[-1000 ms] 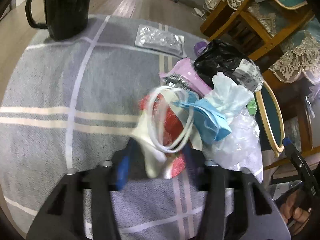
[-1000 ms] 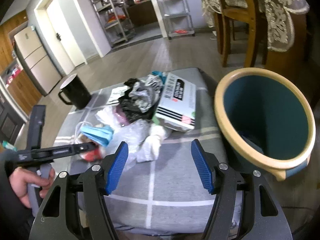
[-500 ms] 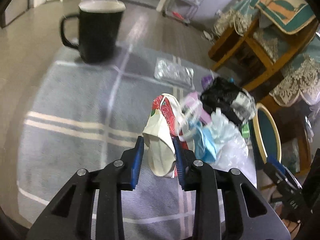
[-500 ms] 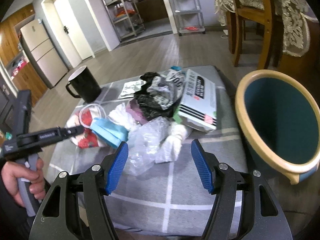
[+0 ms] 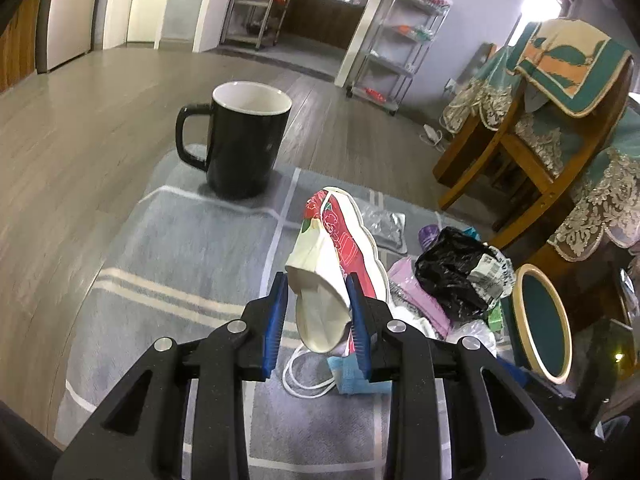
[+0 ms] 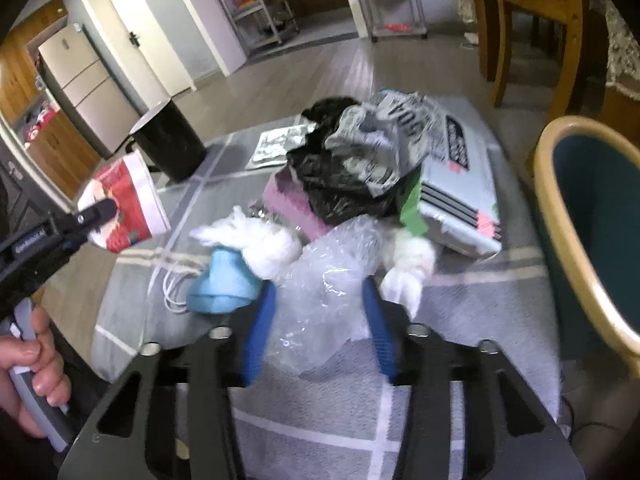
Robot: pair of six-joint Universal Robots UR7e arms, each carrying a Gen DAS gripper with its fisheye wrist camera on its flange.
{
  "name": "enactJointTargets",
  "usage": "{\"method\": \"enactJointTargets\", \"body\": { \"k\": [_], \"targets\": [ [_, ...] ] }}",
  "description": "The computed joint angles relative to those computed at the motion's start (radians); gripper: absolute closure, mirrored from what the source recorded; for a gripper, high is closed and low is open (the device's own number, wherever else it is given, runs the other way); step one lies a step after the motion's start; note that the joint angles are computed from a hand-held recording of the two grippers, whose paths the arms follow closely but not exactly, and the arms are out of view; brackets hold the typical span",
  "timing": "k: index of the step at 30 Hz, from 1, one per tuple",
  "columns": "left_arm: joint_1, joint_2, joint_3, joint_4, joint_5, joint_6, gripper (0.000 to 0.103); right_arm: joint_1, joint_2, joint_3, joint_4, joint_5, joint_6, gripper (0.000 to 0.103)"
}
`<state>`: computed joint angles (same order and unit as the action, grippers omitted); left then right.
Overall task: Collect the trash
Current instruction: 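Grasp the clear plastic bag with the right gripper while the left gripper holds the snack bag, then carry the snack bag and plastic bag with both grippers over the bin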
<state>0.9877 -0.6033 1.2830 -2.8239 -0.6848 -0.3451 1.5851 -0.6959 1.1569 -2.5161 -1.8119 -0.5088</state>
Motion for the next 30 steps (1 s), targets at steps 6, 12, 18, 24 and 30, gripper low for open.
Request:
{"method": "enactJointTargets", "body": {
  "k": [6,12,18,24,30],
  "targets": [
    [-0.007,0.014,-0.010,-0.060,-0.007,0.062,0.074,-0.005,-0.041,0.042,-0.005,0.068,-0.024,0.088],
    [-0.014,0.022,-0.012,-0.097,-0.020,0.119,0.074,-0.007,-0.093,0.081,-0.031,0.154,-0.044,0.090],
    [-0.018,0.027,-0.012,-0.111,-0.040,0.153,0.074,-0.002,-0.142,0.119,-0.062,0.196,-0.088,0.091],
    [-0.023,0.038,-0.022,-0.118,-0.072,0.192,0.074,-0.012,-0.189,0.157,-0.120,0.193,-0.096,0.091],
    [-0.026,0.053,-0.048,-0.098,-0.123,0.219,0.074,-0.026,-0.213,0.170,-0.205,0.171,-0.068,0.091]
  ]
}}
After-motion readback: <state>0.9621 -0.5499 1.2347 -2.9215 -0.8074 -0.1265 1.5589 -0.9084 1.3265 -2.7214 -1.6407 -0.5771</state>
